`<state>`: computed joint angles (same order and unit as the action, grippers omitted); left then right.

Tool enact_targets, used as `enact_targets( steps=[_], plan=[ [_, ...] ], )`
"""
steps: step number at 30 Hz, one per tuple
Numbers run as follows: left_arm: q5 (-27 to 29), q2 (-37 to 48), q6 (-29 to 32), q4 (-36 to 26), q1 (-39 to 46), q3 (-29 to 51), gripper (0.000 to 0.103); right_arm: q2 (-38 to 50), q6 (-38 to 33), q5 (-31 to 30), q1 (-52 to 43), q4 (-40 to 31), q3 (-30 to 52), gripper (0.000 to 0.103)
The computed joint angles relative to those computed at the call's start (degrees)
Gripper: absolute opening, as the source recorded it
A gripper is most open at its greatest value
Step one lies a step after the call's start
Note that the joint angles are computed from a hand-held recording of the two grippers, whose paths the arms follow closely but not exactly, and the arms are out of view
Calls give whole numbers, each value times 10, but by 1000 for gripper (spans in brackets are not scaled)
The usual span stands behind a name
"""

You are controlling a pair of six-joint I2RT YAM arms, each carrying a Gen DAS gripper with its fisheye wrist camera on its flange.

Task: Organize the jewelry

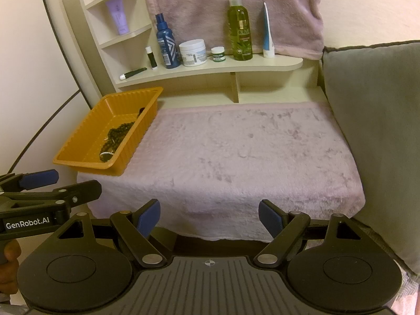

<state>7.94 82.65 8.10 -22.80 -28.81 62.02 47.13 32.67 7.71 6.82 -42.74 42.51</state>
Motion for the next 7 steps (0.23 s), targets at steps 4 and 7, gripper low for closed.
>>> enact_targets(
  steps=[4, 7],
  plan=[
    [4, -2, 3, 7, 1, -5, 89, 0, -1, 0, 0, 0, 0, 82],
    [4, -3, 2, 6, 1, -5, 89, -1, -1, 0, 0, 1, -1, 82]
  ],
)
